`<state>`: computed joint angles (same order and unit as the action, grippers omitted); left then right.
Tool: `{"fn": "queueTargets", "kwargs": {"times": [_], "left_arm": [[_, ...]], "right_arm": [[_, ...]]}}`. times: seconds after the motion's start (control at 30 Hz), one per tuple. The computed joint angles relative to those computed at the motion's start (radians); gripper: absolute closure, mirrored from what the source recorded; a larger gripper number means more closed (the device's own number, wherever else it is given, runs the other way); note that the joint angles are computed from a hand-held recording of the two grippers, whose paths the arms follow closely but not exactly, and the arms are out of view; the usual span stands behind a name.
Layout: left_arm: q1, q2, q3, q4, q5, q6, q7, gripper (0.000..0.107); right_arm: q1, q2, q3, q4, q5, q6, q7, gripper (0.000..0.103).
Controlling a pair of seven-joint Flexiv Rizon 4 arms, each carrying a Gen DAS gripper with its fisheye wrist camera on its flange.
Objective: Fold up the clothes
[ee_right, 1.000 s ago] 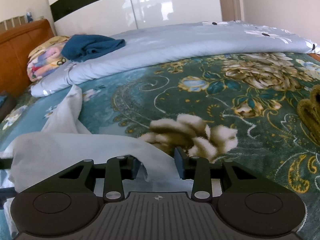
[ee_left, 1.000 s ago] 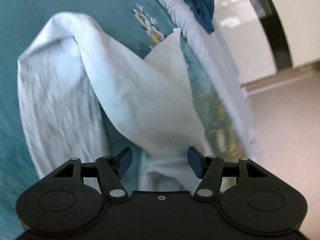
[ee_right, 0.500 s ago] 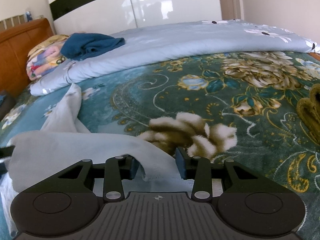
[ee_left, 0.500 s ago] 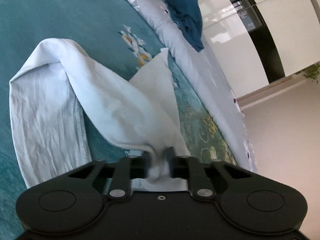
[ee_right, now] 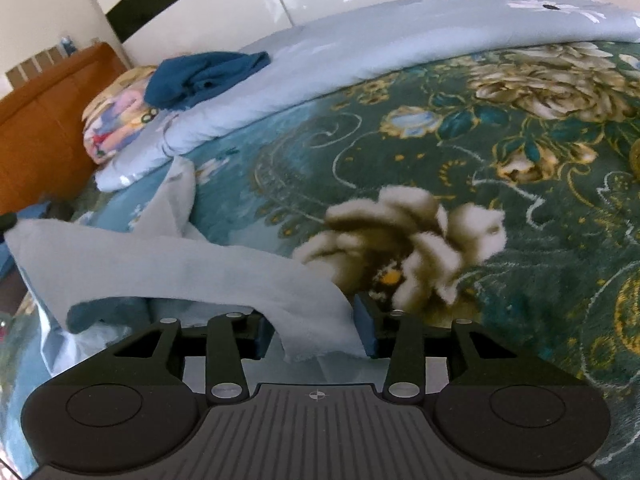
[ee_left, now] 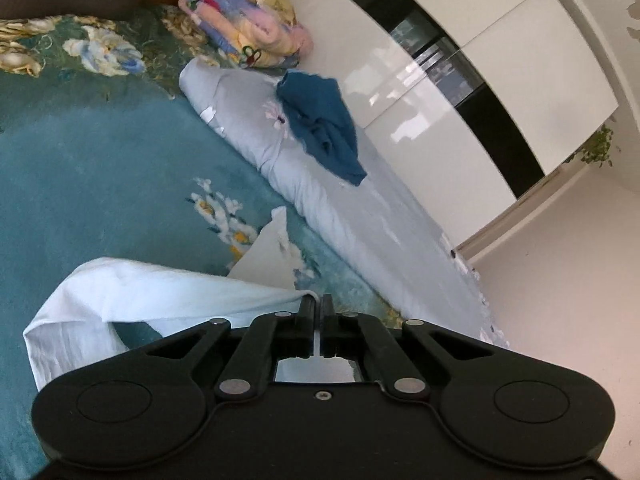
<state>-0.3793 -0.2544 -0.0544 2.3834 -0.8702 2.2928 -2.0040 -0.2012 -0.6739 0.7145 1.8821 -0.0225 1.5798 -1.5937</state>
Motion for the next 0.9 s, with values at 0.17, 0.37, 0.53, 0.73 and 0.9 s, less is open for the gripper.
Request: {"fn": "queueTargets", "kwargs": {"times": [0.17, 0.37, 0.53, 0.73, 0.9], "left_arm": [[0.022, -0.019, -0.005, 0.02, 0.067, -0.053, -0.064, 0.107], [0.125, -0.04, -0.022, 0.041, 0.324, -0.099, -0.257, 0.081], [0.149, -0.063, -0.011, 0.012, 0.462, -0.15, -0.311, 0.07], [0.128, -0.087, 0.006, -0.01, 0.456, -0.196, -0.301, 0.065], [0.084, -0.102, 0.037, -0.013, 0.398, -0.143, -0.301, 0.084]], "right_arm": [[-0.003, 0.006, -0.004, -0.005, 0.004, -0.036, -0.021, 0.062], [-0.006, 0.014, 0.001, -0.01, 0.037, -0.059, -0.08, 0.058], [0.002, 0.025, -0.005, -0.009, 0.066, -0.069, -0.129, 0.054], [-0.036, 0.026, 0.031, -0.025, 0.125, -0.111, -0.207, 0.053], [-0.06, 0.027, 0.053, -0.039, 0.181, -0.14, -0.295, 0.054]]}}
